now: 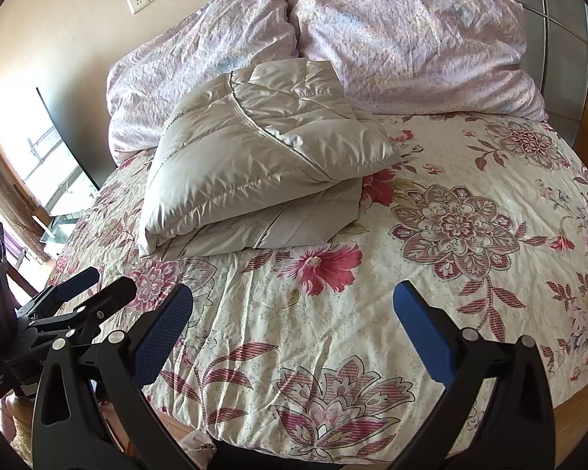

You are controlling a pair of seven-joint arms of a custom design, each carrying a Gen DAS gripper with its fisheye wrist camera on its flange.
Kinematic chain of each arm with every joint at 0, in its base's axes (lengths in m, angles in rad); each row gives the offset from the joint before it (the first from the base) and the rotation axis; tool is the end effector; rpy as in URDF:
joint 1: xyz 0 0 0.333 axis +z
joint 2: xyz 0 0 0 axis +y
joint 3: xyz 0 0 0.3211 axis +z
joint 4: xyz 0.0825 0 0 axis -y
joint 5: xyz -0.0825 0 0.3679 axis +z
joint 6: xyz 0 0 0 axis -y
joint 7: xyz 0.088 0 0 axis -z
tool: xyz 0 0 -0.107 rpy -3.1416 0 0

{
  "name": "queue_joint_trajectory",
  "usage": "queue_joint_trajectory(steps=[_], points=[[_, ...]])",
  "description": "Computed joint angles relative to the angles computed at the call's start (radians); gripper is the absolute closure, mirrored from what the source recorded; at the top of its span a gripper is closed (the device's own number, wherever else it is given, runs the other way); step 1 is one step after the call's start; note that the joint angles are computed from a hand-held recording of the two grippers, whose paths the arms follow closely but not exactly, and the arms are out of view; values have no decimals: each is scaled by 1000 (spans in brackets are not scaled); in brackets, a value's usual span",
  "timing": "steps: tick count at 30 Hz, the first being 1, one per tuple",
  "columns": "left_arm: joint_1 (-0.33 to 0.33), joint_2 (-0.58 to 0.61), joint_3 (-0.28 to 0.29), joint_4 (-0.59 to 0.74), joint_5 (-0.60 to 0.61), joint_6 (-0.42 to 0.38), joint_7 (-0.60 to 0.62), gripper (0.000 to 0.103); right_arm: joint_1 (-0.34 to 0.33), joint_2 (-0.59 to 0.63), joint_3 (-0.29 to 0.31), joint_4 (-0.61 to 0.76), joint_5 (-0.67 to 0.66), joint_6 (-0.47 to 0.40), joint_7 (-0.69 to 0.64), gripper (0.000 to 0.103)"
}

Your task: Fold large clothes

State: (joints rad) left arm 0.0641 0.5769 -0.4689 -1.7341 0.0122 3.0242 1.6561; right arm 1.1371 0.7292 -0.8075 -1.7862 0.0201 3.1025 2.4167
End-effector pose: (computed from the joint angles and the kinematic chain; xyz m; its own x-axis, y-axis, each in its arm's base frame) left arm 0.6704 -0.2232 0.3813 -0.3902 -0.9031 0.1791 -0.7031 0.1667 -0.6913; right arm 0.6179 0.3253 0.3486 -0.1136 -0.9822 -0.1498 -0.6237 0.1879 -0.7588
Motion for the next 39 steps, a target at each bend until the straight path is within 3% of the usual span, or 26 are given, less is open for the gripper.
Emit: queue_joint_trajectory(steps=[39], points=[[-4, 9, 0, 18, -17, -19, 11, 2, -8, -2, 6, 9, -20, -7, 11, 1]])
